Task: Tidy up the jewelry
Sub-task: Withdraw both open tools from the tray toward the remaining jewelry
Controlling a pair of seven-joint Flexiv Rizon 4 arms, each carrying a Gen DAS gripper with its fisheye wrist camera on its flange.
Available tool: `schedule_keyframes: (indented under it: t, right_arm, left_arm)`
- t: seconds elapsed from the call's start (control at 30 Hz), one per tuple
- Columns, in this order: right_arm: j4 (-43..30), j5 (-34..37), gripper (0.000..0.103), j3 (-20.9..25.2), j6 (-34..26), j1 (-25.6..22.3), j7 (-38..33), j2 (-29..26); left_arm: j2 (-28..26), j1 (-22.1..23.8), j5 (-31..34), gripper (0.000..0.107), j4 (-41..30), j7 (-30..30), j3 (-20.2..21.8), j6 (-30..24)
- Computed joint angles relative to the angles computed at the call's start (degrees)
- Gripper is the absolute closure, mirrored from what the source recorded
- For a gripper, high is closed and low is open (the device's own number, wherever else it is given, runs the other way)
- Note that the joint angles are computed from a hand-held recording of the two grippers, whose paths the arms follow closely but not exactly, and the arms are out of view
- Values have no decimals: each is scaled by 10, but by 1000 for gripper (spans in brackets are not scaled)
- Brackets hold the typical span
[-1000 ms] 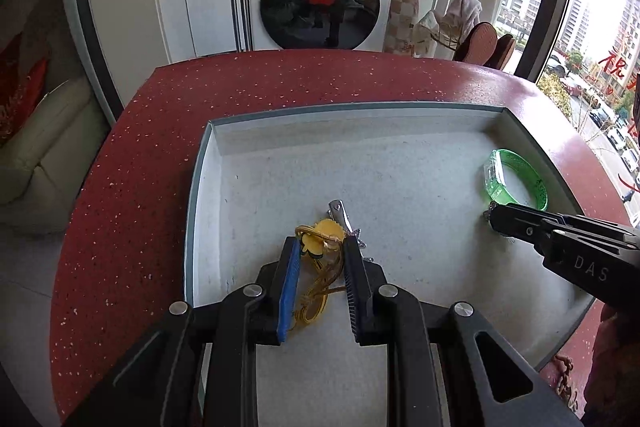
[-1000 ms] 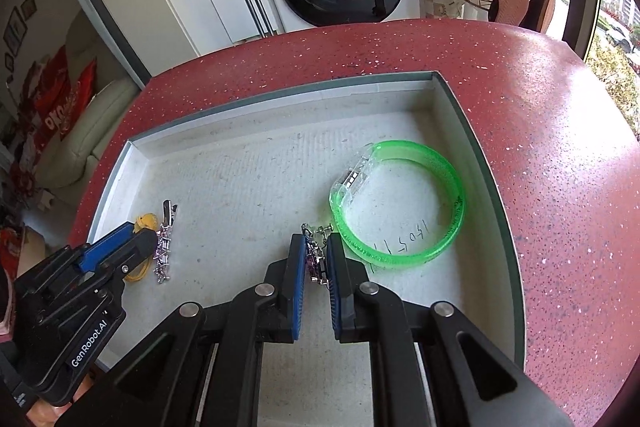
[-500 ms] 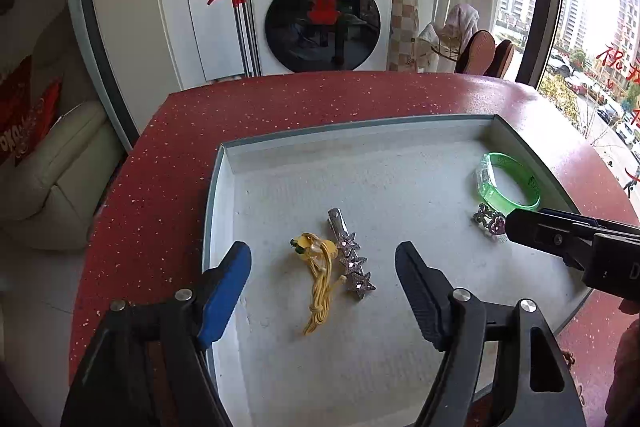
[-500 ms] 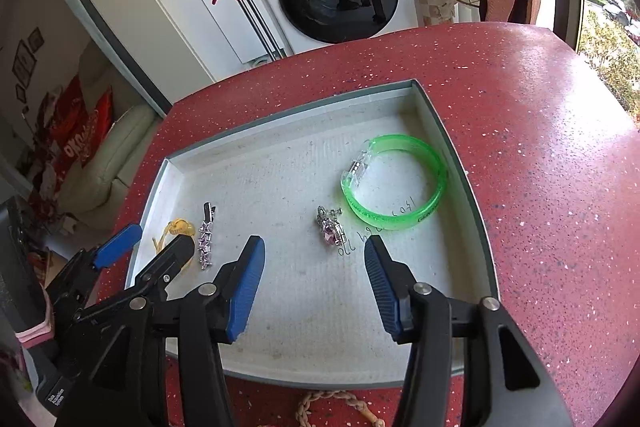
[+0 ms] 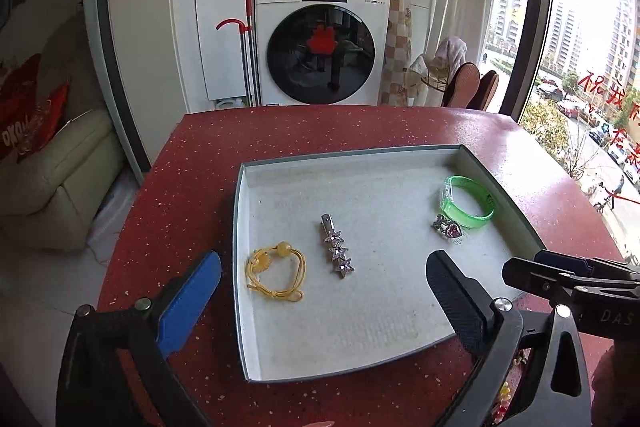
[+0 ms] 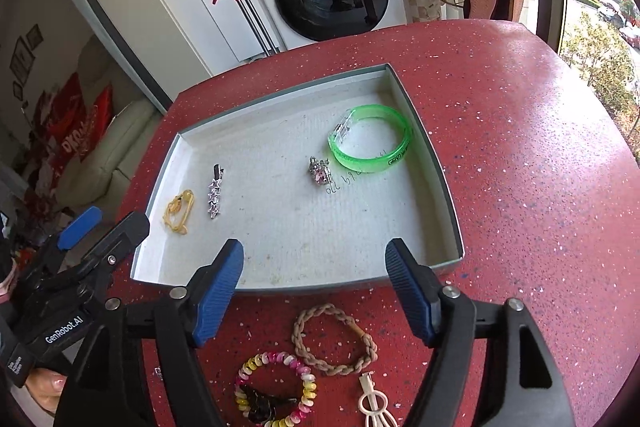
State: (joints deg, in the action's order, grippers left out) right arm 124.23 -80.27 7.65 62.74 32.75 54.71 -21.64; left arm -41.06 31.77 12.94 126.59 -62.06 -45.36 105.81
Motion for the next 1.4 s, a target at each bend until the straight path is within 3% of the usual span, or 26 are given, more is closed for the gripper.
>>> schedule_keyframes:
  t: [0.1, 0.2, 0.33, 0.6, 0.83, 1.13, 1.4]
  right_arm:
    - [2, 8, 21, 8, -17, 11, 2, 6]
    - [4, 18, 12, 15, -38, 25, 4, 12]
    - [5, 33, 11, 26, -78, 48, -1, 20]
    - [3, 79, 10, 47, -112, 79, -10, 28]
    - [6, 105, 10, 56, -114, 100, -19, 28]
    - [30, 141, 10, 65, -97, 120, -7, 21]
    - [31, 198, 10, 71, -128, 144, -24, 16]
  left_arm:
    - [6, 29, 15, 4, 20, 4, -17, 10]
    - [9, 72, 32, 4, 44, 7, -44, 7]
    - [9, 133, 36, 4, 74, 23, -88, -17]
    - [4, 213, 36, 4, 122, 68, -129, -38]
    - [12, 239, 66, 4, 156, 93, -107, 8]
    - [-3, 269, 69, 4, 165, 144, -88, -25]
    - [-7, 253, 68, 4, 178, 198, -49, -11]
